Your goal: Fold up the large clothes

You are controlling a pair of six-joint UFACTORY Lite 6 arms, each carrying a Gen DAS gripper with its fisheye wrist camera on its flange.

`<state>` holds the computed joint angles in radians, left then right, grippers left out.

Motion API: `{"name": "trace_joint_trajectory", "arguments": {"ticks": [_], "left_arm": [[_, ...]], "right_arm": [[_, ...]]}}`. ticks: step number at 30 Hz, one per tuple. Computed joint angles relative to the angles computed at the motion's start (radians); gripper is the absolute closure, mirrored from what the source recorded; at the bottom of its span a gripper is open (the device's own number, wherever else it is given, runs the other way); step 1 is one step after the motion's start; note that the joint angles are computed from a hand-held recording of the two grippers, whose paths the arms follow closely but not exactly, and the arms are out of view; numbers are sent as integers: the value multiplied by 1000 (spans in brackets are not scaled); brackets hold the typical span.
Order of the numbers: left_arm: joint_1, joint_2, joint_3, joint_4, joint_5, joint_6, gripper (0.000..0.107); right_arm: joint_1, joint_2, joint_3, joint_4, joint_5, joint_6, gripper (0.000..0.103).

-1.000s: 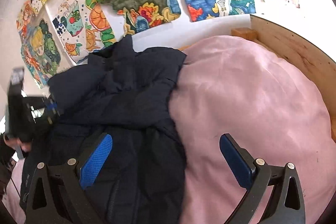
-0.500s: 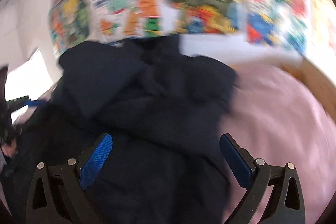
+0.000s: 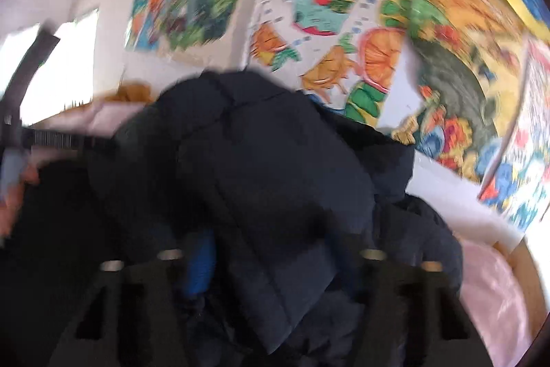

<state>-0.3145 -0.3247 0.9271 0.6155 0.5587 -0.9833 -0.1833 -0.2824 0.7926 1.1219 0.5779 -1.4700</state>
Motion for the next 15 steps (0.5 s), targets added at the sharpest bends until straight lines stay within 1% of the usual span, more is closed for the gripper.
{"name": "trace_joint_trajectory", "arguments": {"ticks": [1, 3, 4, 5, 6, 7, 8, 9, 10, 11, 12, 13, 15], "left_arm": [[-20, 16, 12, 36, 18, -32, 28], [-45, 38, 25, 75, 55, -67, 27], [-58, 60, 42, 89, 72, -84, 27], [-54, 48, 28, 88, 77, -76, 27], [-48, 63, 32, 94, 71, -76, 27], [-47, 48, 15, 96, 73, -75, 27], [-49, 53, 20, 98, 75, -80, 27], [-48, 36, 6, 95, 63, -78, 27], [-46, -22, -49, 87, 55, -74, 28], [-28, -53, -75, 57, 12, -42, 28], [-1, -90, -105, 13, -34, 12, 28], [-9, -107, -116, 7, -60, 24, 28], [-51, -80, -97, 89, -40, -35, 27]], "right_arm": [[-65, 1, 6, 38, 48, -20, 77], [-234, 18, 32, 98, 187, -32, 80], [-295, 21, 46, 88, 235, -11, 80], [-369, 49, 74, 62, 281, 23, 80], [-442, 100, 114, 17, 318, 75, 80], [-477, 147, 155, -21, 345, 120, 78], [-526, 221, 209, -82, 386, 177, 75], [-559, 272, 247, -129, 408, 213, 61], [-593, 323, 279, -163, 425, 234, 46], [-628, 377, 314, -188, 447, 244, 42], [-657, 424, 347, -201, 480, 253, 41], [-681, 485, 393, -214, 517, 277, 39], [-708, 571, 466, -219, 550, 322, 38]]}}
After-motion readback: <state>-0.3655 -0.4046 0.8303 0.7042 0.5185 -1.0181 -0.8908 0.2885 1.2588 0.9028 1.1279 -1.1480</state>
